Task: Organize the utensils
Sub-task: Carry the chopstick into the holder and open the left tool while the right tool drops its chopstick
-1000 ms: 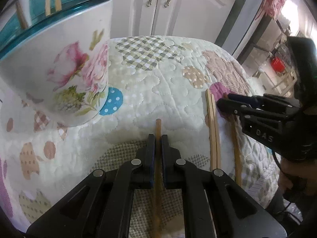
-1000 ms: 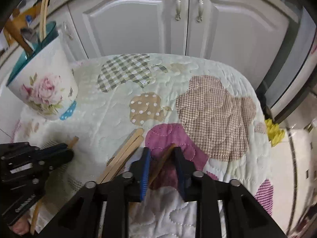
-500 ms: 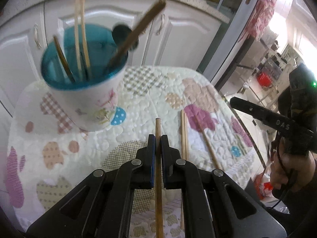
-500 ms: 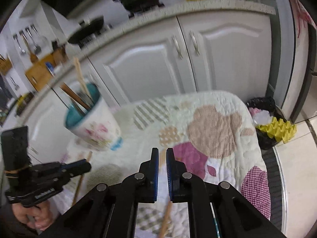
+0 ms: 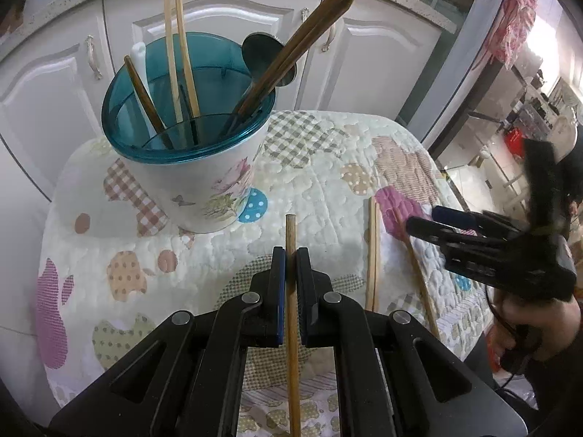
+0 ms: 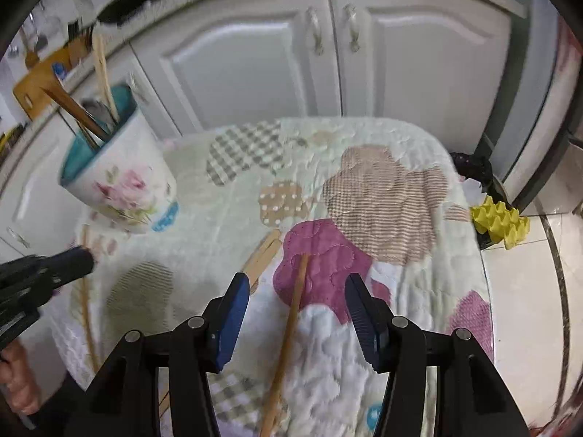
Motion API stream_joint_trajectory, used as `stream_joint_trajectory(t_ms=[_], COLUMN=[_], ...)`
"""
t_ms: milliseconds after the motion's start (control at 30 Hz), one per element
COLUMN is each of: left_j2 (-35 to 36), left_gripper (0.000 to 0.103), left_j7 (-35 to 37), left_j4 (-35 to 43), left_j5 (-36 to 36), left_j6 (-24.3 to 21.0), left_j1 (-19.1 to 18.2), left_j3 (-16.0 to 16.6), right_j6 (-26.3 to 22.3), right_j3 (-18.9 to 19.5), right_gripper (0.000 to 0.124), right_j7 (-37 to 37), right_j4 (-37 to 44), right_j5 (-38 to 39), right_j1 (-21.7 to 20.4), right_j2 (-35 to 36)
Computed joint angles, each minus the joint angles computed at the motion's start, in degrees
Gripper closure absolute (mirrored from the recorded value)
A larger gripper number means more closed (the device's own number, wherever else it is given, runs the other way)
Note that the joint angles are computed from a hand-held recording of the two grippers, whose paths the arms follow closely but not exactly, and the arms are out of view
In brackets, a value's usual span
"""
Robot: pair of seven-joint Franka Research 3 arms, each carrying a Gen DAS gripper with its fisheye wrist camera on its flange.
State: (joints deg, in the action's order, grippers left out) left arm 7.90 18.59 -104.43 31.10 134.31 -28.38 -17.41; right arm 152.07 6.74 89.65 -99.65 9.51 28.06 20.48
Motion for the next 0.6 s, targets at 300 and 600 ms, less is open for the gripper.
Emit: stream_joint_trajectory(t_ms=[300,600], left_j2=[0.6,-3.0], left_gripper=[0.099,0.099], left_j7=[0.5,-1.4], left_j4=[0.0,-5.0], left_j5=[-1.1,-0.9], left_j6=[-0.2,5.4], left_j1=[0.3,1.2], left_j3=[0.2,0.3], right_j6=[-8.9,-7.6], right_j3=[-3.4,0.6], right_gripper=[0.079,0.119], right_j7=[3.7,-2.4], right_j4=[9.7,9.7], right_j5=[-12.3,-1.5], right_j1=[4.3,-1.0], right_j2=[7.0,6.3])
